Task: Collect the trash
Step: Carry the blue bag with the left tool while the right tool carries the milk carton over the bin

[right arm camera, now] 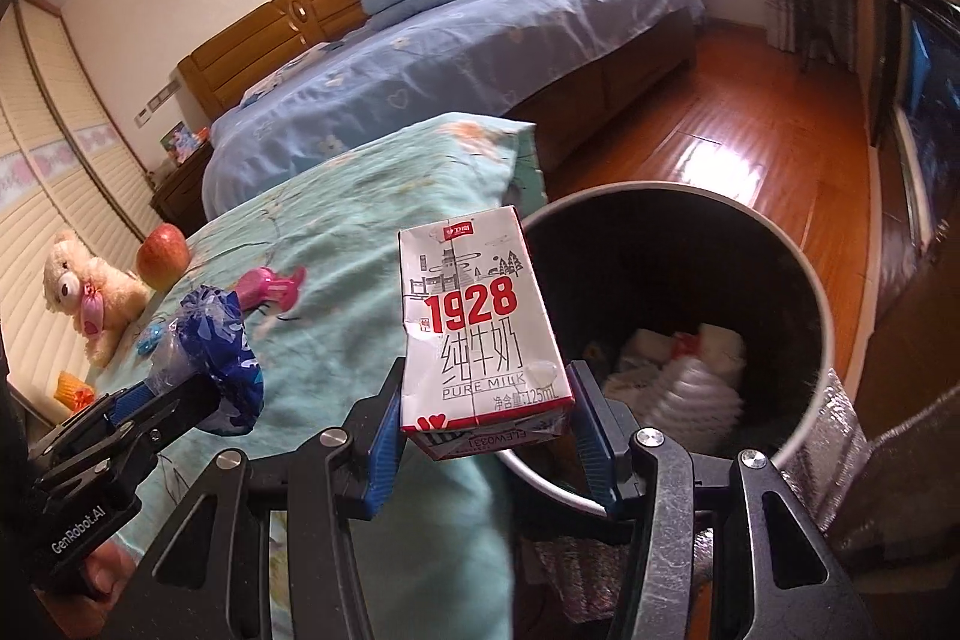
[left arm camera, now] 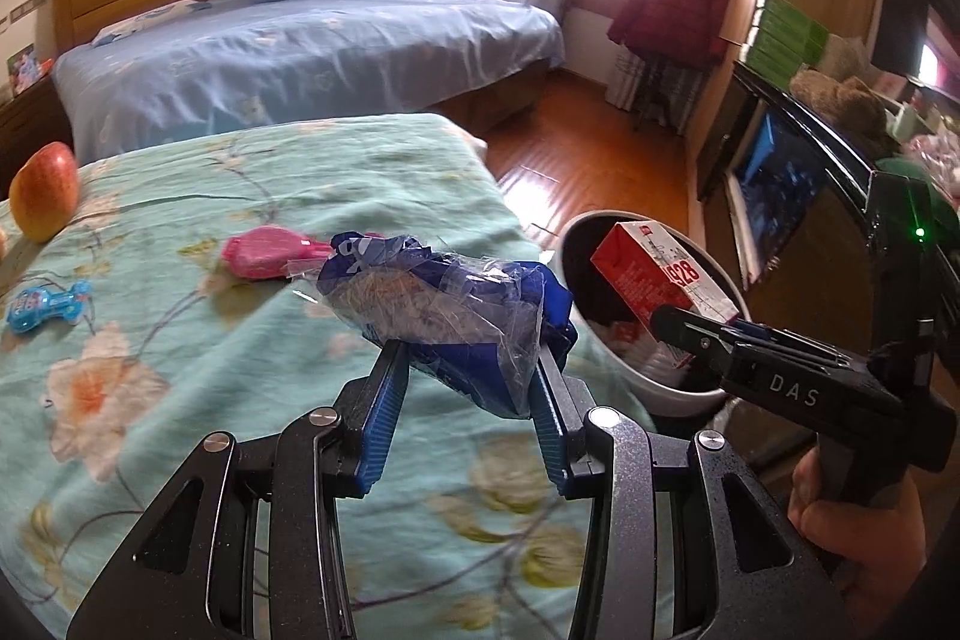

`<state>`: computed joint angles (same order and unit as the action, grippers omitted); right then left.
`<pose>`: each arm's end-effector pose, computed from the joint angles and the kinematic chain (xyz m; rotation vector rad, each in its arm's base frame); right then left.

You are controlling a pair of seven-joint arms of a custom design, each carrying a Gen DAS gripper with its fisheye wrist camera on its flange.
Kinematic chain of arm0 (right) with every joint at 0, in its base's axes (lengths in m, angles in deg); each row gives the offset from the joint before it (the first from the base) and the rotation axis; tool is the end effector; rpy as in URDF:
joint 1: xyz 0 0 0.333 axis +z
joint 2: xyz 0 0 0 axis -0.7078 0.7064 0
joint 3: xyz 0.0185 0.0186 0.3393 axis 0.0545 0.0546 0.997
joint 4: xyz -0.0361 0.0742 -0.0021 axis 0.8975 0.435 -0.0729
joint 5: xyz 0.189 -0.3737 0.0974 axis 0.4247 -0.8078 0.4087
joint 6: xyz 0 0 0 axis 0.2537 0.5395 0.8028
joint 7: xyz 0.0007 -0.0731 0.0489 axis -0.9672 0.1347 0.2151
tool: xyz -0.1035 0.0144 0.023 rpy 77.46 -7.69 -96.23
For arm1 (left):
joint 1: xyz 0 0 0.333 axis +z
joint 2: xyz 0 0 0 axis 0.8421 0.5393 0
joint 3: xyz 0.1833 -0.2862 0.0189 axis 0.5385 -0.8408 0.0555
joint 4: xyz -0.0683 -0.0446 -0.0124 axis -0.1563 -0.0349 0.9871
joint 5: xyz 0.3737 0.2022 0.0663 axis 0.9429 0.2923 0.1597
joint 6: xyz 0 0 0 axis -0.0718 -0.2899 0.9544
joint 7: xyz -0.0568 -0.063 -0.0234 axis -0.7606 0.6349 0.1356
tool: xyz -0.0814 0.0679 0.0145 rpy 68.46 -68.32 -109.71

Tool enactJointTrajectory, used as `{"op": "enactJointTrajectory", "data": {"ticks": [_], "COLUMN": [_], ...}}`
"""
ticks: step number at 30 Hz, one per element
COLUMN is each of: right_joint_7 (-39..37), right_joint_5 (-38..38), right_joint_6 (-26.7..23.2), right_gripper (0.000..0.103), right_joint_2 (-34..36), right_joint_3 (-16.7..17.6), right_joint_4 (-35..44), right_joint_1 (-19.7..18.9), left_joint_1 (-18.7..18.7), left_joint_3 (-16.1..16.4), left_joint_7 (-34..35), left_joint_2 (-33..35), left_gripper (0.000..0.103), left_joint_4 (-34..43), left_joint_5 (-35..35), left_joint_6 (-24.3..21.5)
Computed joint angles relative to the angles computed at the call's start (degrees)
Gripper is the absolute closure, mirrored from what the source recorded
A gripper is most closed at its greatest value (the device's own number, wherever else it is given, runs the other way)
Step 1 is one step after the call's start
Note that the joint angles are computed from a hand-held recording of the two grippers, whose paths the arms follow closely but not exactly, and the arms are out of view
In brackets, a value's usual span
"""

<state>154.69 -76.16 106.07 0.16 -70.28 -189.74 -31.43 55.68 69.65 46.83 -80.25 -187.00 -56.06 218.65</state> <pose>0.6104 0.1668 0.4591 -1.4841 1.9161 -0.4229 0.6498 -0.1201 0.4935 -1.4758 2.1775 -1.0483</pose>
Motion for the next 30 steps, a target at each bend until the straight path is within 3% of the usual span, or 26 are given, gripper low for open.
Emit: {"op": "enactJointTrajectory", "data": {"ticks": [30], "right_joint_7": [9.64], "right_joint_5": [-7.47], "right_joint_6": [2.33], "right_gripper": [0.052], "right_joint_2": [-6.24], "right_joint_3": [0.38], "right_joint_4": [-7.88], "right_joint_1": [-5.65], "left_joint_1": [-4.01], "left_joint_3": [-1.75], "left_joint_7": [-1.25], "left_joint_2": [0.29], "left_gripper": [0.064], "left_joint_4": [0.16], "left_joint_5": [5.17], "left_joint_6": [-0.08]}}
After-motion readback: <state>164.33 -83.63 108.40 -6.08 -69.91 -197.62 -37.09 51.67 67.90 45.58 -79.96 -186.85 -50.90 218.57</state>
